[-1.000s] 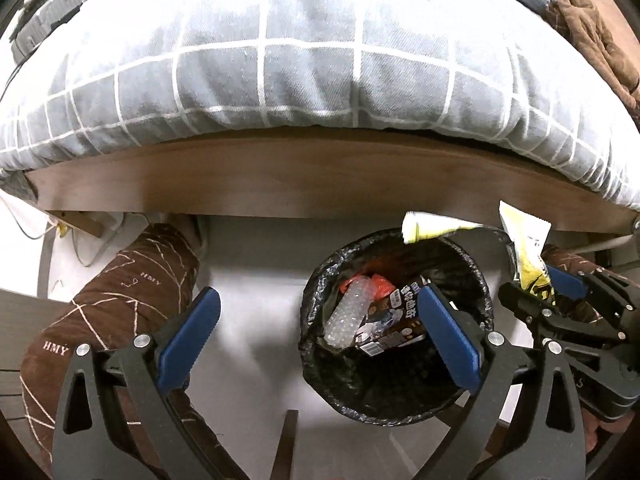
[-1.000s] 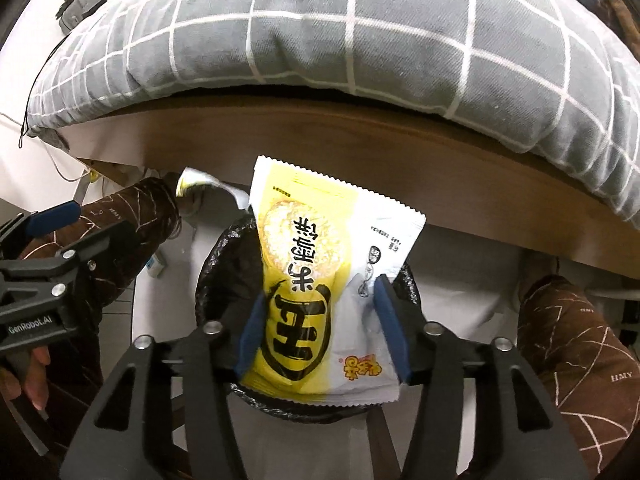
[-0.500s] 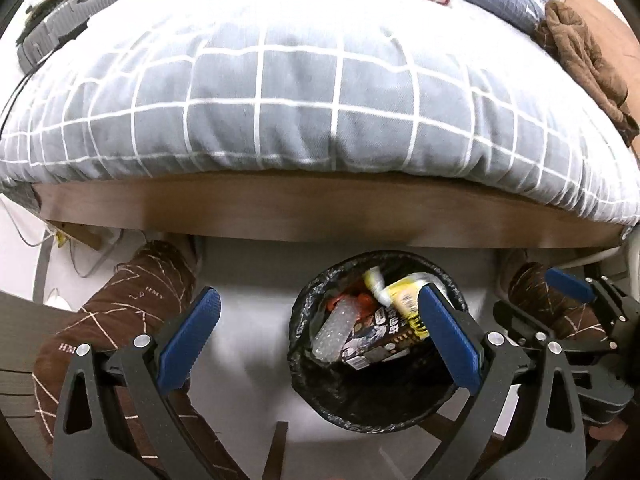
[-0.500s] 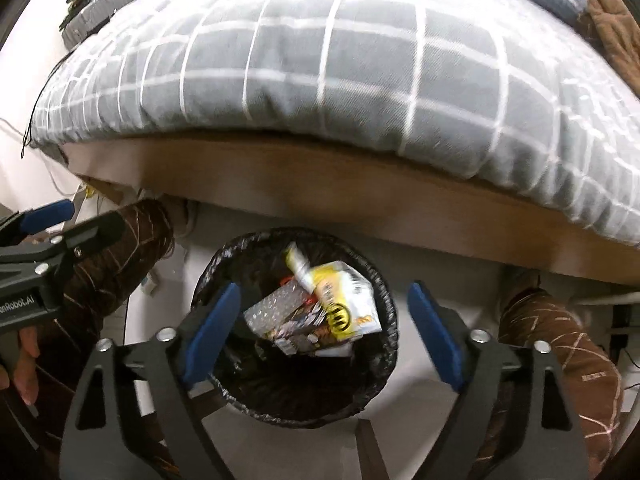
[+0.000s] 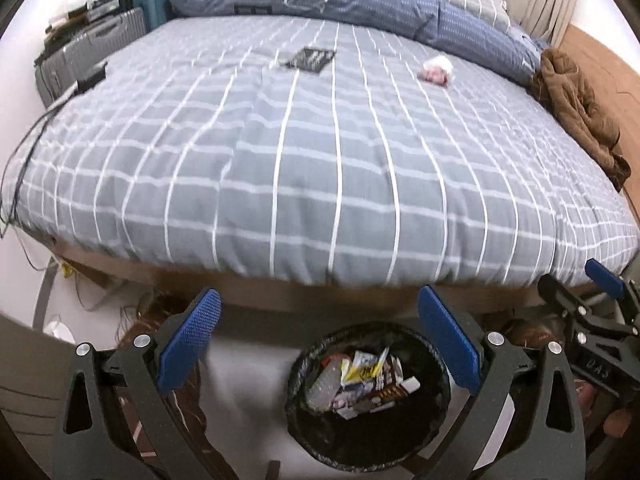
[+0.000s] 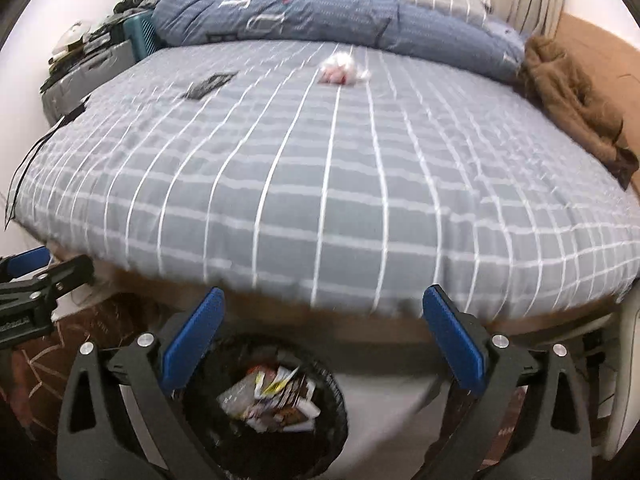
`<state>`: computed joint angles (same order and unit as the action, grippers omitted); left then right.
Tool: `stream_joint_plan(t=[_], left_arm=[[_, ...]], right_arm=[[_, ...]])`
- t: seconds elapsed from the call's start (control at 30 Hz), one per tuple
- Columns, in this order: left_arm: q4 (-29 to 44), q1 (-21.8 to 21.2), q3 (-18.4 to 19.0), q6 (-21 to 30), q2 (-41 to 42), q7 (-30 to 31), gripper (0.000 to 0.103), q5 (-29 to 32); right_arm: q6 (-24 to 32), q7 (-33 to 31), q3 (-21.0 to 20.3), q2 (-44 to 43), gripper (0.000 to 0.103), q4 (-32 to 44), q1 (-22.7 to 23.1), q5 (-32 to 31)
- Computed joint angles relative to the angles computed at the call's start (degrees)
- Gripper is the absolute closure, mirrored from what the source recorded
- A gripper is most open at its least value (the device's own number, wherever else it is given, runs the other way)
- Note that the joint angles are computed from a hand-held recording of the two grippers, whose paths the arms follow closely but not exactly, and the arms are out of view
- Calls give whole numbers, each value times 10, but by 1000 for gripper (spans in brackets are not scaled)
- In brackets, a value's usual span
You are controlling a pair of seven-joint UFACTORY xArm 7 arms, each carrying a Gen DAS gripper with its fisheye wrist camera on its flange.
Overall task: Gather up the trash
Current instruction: 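Raise both open tools back toward the black card and plastic bag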
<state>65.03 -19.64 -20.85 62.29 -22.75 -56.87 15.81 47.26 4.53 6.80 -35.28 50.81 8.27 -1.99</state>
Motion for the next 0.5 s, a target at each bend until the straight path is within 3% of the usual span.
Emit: stream_joint_plan(t=[0.5], left_arm=[[131, 23, 36, -22, 106, 42, 6, 68]], right_arm=[[-69, -6, -10, 161, 8, 168, -14, -14]])
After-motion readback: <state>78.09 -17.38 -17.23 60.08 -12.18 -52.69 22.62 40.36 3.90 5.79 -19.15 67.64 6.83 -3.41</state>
